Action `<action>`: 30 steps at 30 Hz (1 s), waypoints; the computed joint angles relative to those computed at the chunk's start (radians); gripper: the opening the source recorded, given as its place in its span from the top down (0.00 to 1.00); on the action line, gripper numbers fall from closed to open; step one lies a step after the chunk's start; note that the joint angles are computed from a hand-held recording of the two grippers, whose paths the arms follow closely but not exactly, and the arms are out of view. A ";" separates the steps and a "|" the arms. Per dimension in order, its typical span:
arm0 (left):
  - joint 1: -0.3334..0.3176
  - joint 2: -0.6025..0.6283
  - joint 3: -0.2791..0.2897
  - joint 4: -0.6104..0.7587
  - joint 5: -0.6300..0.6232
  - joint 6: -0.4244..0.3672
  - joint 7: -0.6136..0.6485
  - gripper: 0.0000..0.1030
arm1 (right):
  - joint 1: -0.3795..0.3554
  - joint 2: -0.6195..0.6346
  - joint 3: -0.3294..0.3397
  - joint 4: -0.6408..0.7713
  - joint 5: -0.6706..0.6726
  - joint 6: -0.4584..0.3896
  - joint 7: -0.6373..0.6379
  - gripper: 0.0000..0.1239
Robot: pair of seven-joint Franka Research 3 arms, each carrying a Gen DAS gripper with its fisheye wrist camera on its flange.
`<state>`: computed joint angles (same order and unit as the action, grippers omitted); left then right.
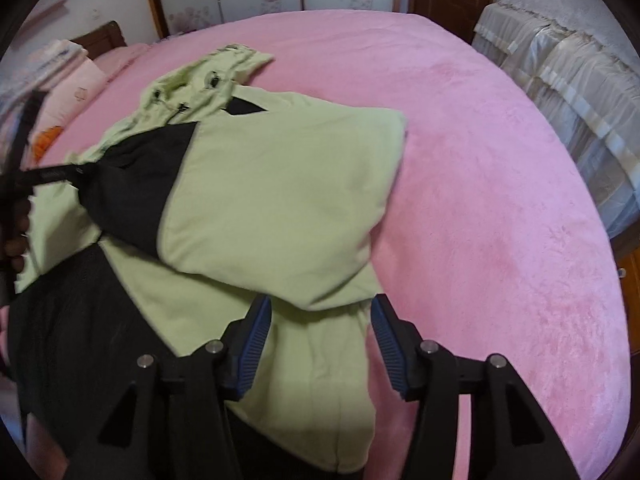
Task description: Fold large clothes
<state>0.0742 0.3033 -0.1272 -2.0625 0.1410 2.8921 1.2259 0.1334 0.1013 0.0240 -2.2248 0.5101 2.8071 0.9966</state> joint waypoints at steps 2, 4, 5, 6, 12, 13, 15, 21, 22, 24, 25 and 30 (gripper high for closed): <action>0.087 -0.018 -0.086 -0.016 -0.119 0.024 0.124 0.72 | -0.032 -0.026 0.008 0.026 0.133 -0.085 -0.106 0.58; 0.115 -0.028 -0.109 -0.011 -0.176 0.033 0.192 0.65 | -0.038 -0.029 -0.002 0.066 0.191 -0.128 -0.111 0.54; 0.096 -0.028 -0.087 0.005 -0.163 0.022 0.185 0.61 | -0.041 -0.020 -0.007 0.090 0.216 -0.135 -0.111 0.53; 0.070 -0.020 -0.056 0.026 -0.132 0.012 0.164 0.58 | -0.041 -0.003 -0.010 0.118 0.223 -0.133 -0.093 0.50; 0.023 0.119 -0.011 0.236 -0.038 -0.133 0.145 0.58 | -0.038 0.258 -0.032 0.428 0.093 -0.122 0.163 0.49; 0.028 0.141 -0.019 0.261 -0.045 -0.157 0.159 0.58 | -0.032 0.316 -0.041 0.494 0.049 -0.134 0.222 0.49; 0.027 0.194 -0.029 0.322 -0.053 -0.213 0.187 0.58 | -0.040 0.401 -0.041 0.597 0.001 -0.170 0.295 0.49; -0.090 0.249 0.086 0.372 0.129 -0.198 0.072 0.96 | -0.042 0.603 -0.037 0.849 -0.190 -0.291 0.443 0.92; -0.089 0.251 0.085 0.378 0.140 -0.195 0.059 0.96 | -0.016 0.606 -0.065 0.852 -0.204 -0.286 0.449 0.98; -0.103 0.248 0.109 0.376 0.182 -0.152 0.000 0.97 | 0.020 0.594 -0.094 0.823 -0.273 -0.176 0.476 0.98; -0.124 0.249 0.139 0.376 0.221 -0.133 -0.048 0.97 | 0.018 0.594 -0.090 0.823 -0.283 -0.154 0.483 0.99; -0.119 0.295 0.140 0.418 0.264 -0.209 -0.127 0.97 | 0.034 0.700 -0.118 0.966 -0.375 -0.236 0.547 0.98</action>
<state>-0.0450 0.5986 0.0126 -1.6441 0.4051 2.6835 1.0991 0.1677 0.8015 -0.0945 -1.2588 0.1350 2.5707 1.5436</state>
